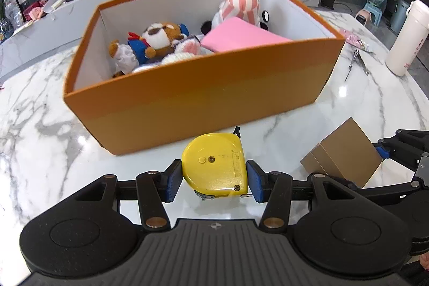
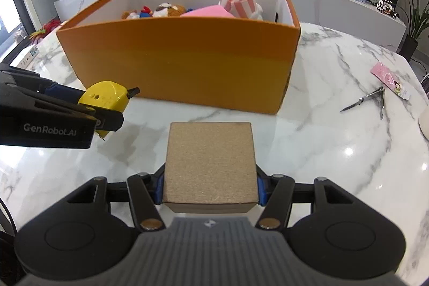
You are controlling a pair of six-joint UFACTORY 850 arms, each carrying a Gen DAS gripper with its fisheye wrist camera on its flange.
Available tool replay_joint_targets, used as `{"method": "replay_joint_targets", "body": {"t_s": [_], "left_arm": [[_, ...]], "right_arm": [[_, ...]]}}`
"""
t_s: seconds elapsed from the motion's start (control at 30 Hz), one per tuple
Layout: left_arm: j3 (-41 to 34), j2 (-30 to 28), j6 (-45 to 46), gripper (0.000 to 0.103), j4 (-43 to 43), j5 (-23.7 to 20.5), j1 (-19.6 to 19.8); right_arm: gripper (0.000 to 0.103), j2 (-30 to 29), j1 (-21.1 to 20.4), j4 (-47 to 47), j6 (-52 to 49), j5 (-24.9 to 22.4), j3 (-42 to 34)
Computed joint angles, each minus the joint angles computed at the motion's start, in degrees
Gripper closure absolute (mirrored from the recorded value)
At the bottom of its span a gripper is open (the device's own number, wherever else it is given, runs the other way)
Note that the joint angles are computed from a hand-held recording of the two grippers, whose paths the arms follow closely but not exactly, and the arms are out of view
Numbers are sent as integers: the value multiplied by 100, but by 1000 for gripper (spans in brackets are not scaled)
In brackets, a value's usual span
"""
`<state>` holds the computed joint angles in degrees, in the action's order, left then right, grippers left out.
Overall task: Organize objects
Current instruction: 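Lift the tape measure and cardboard box and carry both over the orange box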
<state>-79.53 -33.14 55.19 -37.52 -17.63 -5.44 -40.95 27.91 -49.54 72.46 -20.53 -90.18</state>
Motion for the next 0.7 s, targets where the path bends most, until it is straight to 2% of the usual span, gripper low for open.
{"method": "replay_joint_targets", "body": {"t_s": [0.5, 0.7], "left_arm": [[234, 340, 1097, 44, -1111, 152, 134], [329, 498, 1810, 44, -1889, 178, 208]], "right_arm": [[42, 311, 106, -845, 738, 104, 242], [42, 451, 128, -1292, 1174, 139, 352]]}}
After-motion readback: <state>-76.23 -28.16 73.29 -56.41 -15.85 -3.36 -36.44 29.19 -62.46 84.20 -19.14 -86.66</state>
